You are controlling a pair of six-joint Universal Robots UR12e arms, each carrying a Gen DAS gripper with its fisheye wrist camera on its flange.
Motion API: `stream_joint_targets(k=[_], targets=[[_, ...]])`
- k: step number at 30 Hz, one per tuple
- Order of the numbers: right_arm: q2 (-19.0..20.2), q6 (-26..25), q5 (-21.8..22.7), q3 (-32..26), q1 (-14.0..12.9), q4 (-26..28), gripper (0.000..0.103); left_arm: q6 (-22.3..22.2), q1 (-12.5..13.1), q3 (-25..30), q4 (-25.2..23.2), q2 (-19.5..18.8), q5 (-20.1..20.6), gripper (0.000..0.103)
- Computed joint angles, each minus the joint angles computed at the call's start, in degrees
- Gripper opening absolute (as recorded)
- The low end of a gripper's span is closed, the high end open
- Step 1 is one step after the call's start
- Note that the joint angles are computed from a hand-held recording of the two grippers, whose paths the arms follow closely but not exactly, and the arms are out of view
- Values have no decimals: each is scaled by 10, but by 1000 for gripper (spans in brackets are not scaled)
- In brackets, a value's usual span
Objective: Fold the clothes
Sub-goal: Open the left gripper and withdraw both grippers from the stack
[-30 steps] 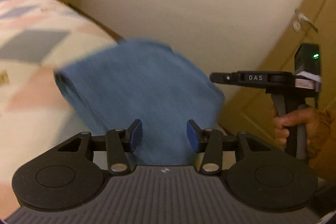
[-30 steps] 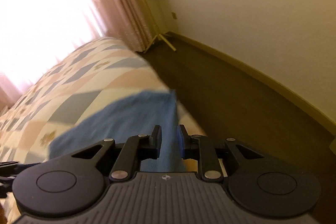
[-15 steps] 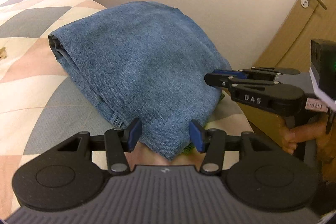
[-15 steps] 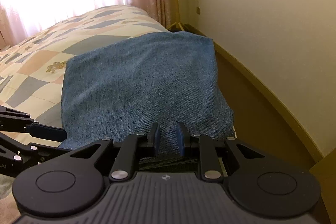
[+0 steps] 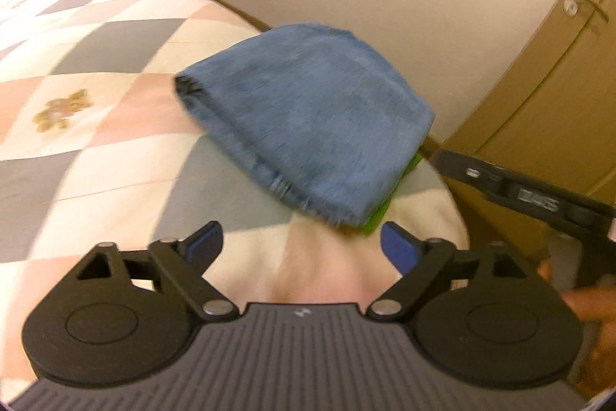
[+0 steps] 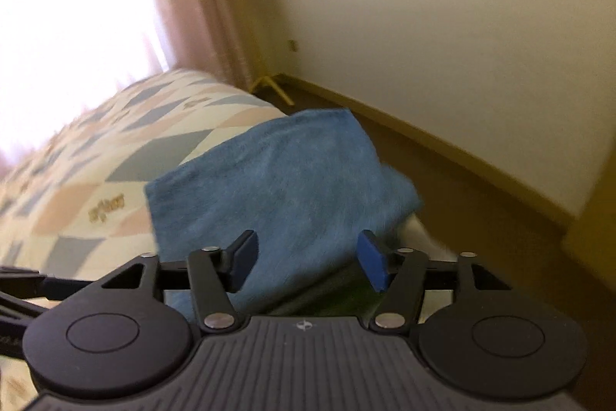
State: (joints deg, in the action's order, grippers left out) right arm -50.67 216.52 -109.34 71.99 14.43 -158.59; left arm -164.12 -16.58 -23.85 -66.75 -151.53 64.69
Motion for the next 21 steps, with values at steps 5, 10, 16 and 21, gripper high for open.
stream_joint_targets(k=[5,10,16,21], targets=[[-39,142,-17,36,28,8,93,53,1,-48,-6,51,64,102],[-72,194,-69,33,58,60,100,91,5,-115,35,109,87,102],[-86,197,-144,9,90,97,101,114,13,-215,151,178,99,102],[-86,206,-182,-15,109,135,101,99,26,-249,183,207,78,102]])
